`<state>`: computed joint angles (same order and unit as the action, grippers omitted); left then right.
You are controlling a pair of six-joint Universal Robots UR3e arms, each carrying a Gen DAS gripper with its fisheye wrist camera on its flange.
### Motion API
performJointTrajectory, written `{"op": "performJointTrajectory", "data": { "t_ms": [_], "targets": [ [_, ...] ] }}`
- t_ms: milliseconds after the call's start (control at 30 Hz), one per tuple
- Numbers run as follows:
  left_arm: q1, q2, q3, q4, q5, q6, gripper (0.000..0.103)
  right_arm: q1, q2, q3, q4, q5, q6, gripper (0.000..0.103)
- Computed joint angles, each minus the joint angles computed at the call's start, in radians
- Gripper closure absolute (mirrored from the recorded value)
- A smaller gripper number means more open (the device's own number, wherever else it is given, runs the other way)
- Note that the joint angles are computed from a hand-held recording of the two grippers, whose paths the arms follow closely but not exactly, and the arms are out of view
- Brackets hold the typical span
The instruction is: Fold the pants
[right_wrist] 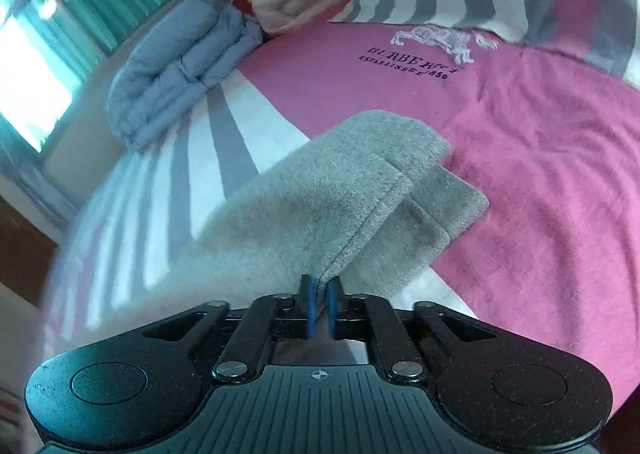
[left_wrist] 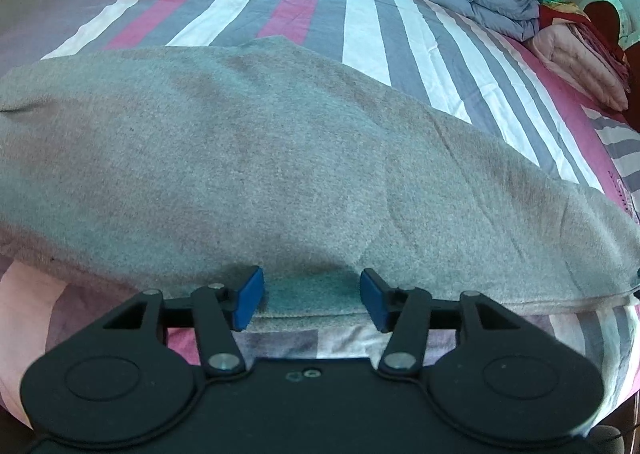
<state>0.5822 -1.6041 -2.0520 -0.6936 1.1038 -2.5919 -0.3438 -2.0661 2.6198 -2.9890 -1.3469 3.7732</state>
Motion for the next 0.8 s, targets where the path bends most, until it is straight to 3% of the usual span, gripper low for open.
{"op": "performJointTrajectory", "data": {
  "t_ms": [33, 67, 233, 267, 300, 333, 467, 567, 700, 800],
  "targets": [
    [-0.002, 0.002, -0.002, 0.004, 0.004, 0.001, 0.057, -0.015, -0.002, -0.008, 0.012, -0.001, 0.01, 0.07],
    [-0.001, 0.003, -0.003, 0.002, 0.003, 0.002, 0.056, -0.053, -0.032, -0.003, 0.04, 0.013, 0.024, 0.068],
    [0.005, -0.003, 0.008, -0.014, -0.003, 0.008, 0.056, -0.17, 0.044, 0.011, -0.047, 0.118, 0.069, 0.068],
    [0.004, -0.004, 0.008, -0.011, -0.002, 0.007, 0.056, -0.16, 0.089, -0.015, -0.076, 0.112, 0.084, 0.07],
    [0.003, -0.002, 0.004, -0.006, 0.0, 0.006, 0.056, -0.144, 0.133, -0.054, -0.094, 0.108, 0.088, 0.088],
    [0.001, -0.001, 0.001, 0.0, 0.003, 0.005, 0.056, -0.13, 0.159, -0.102, -0.084, 0.099, 0.075, 0.096],
    [-0.003, 0.004, -0.004, 0.007, 0.009, 0.0, 0.055, 0.073, 0.313, -0.416, -0.128, -0.06, 0.044, 0.098],
    [0.002, 0.0, 0.005, -0.007, 0.004, -0.011, 0.054, 0.157, 0.31, -0.53, -0.198, -0.129, -0.019, 0.098],
    [0.0, 0.007, -0.018, 0.021, 0.007, 0.006, 0.054, 0.114, 0.159, -0.336, -0.098, -0.161, 0.021, 0.098],
    [-0.005, 0.009, -0.025, 0.034, 0.017, 0.016, 0.054, -0.019, -0.04, -0.1, 0.047, -0.093, 0.047, 0.098]
  ]
}}
